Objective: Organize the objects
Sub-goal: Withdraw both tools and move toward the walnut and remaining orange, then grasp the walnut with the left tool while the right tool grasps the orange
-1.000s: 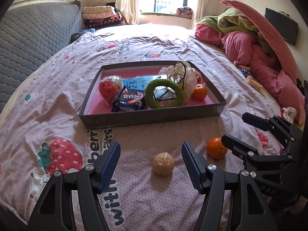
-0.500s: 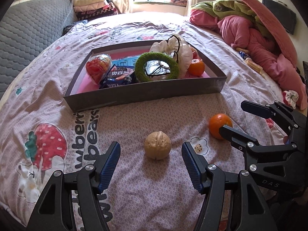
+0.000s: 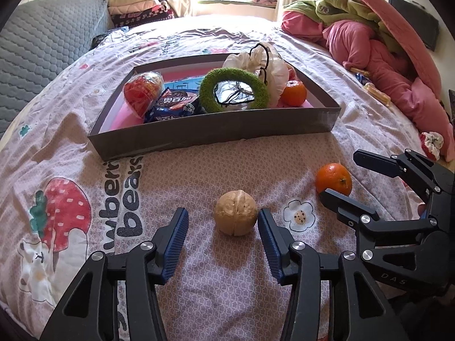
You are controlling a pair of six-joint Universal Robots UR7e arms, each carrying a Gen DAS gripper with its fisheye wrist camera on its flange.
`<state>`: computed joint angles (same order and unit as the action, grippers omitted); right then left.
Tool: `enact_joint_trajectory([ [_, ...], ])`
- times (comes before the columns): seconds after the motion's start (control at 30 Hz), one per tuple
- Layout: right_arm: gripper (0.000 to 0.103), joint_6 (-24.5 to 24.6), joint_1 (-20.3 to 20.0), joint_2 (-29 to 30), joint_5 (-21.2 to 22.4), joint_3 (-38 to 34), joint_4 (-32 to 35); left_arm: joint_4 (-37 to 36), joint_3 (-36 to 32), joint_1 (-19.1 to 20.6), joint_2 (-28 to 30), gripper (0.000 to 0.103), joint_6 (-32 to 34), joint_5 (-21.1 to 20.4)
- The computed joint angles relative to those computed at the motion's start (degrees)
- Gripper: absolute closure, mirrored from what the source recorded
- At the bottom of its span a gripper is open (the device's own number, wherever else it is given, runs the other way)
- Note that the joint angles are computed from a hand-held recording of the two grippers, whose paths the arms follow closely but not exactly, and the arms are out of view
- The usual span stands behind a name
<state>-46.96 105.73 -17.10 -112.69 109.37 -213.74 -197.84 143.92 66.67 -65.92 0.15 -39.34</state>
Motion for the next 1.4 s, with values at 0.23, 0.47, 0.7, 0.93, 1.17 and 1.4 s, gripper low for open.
enact_joint_trajectory([
  [0.23,0.054,-3.6,0.5,2.5,-2.0,-1.4,-1.9,-1.2,-0.2,0.3,1.5,0.067,2.2,-1.6],
  [0.47,0.064,-5.1,0.3,3.0,-1.7,-1.7,-1.3,-3.4,-0.7,0.8,3.3,0.07,4.5,-2.1],
  [0.7,0.065,-3.7,-0.1,2.1,0.5,-1.0,-1.5,-8.6,-0.5,0.9,2.4,0.07,6.8,-2.1],
  [0.93,0.065,-2.1,0.1,1.0,4.1,-0.2,-4.5,-11.1,-0.4,0.0,-1.0,0.07,9.2,-1.4],
  [1.17,0.065,0.0,0.8,0.6,5.2,-1.7,-6.8,-11.8,-2.2,0.4,-2.0,0.07,11.4,-0.9],
  [1.4,0.065,1.7,1.6,0.6,4.6,-4.8,-5.2,-11.6,-5.3,2.0,-2.3,0.07,14.1,-2.8],
])
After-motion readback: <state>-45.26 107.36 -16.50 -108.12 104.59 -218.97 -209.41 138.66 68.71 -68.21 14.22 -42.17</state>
